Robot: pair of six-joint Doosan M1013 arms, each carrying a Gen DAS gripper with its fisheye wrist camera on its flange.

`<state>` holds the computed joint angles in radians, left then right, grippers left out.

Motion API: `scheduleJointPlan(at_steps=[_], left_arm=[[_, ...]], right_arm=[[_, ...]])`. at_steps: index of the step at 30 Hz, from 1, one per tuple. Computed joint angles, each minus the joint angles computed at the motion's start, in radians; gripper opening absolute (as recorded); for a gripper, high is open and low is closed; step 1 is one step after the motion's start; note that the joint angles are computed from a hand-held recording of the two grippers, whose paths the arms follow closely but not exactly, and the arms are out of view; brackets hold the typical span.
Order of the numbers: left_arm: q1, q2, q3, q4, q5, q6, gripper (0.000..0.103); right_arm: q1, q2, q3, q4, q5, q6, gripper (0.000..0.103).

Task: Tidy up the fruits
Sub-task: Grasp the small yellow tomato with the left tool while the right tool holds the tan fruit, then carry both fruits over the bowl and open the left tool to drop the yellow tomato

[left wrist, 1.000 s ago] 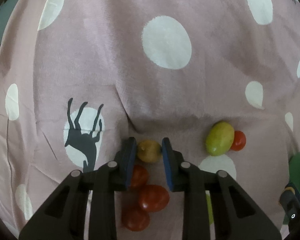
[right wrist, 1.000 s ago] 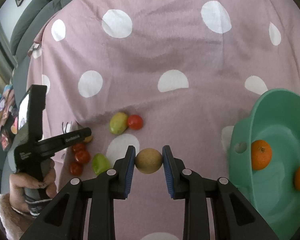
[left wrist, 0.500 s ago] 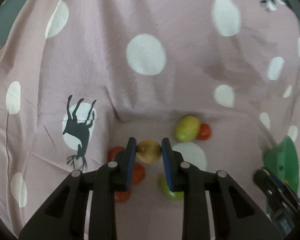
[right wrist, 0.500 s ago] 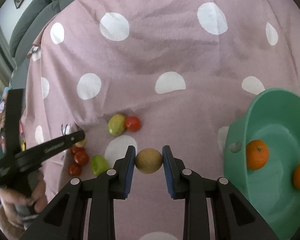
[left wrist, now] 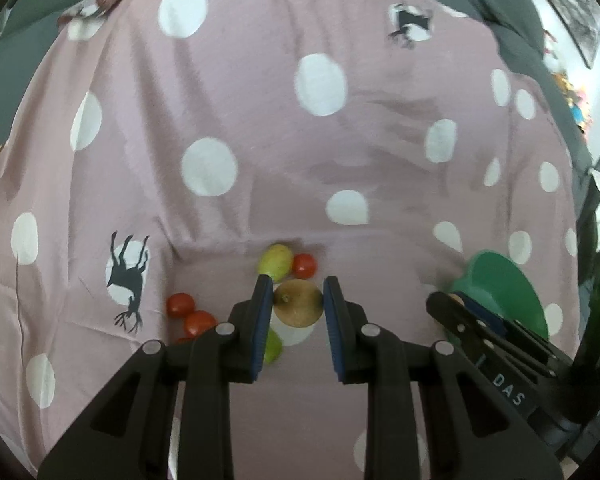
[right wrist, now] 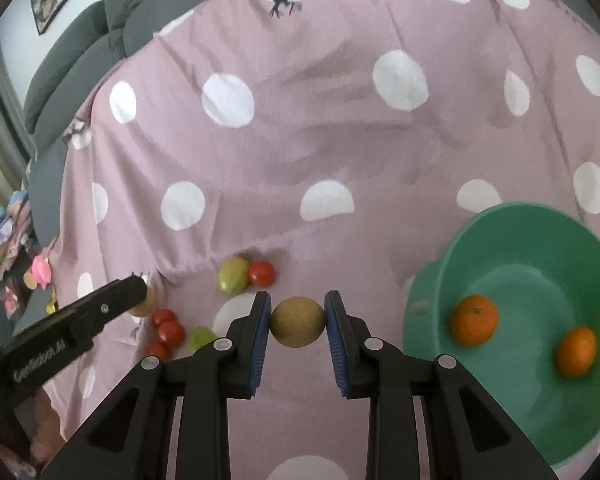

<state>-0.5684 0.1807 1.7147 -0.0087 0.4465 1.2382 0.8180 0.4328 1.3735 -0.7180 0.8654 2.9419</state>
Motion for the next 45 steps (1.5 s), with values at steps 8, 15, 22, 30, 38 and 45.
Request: scheduleJointPlan(at_steps=[8,15,22,30,38,45], left_arm=[[-0.046,-0.031,0.025,-0.034,-0.077,0.076,0.026],[-0.078,-0.029,0.021,-0.004,-0.087,0.08,0.026],[-0.123,0.001,-0.003,-0.063,-0.12,0.12,0.026],[-0.167,0.045,-0.052,-0.168,-0.085,0.239,0.026],[-0.196,0.089,-0.094,-0.222,-0.012,0.298,0.026],[-0.205,0.113,-0.115,-0.228,0.038,0.318,0.026]], right_arm=[[0.021,-0.047,0.042,-0.123,0.024,0.117,0.029],[0.026,-0.095,0.097,-0.222,0.045,0.242,0.029],[0.025,-0.144,0.155,-0.284,0.119,0.355,0.029],[0.022,-0.187,0.209,-0.306,0.18,0.442,0.029],[0.009,-0.202,0.233,-0.276,0.191,0.467,0.029],[-0.004,-0.202,0.237,-0.225,0.2,0.451,0.029]])
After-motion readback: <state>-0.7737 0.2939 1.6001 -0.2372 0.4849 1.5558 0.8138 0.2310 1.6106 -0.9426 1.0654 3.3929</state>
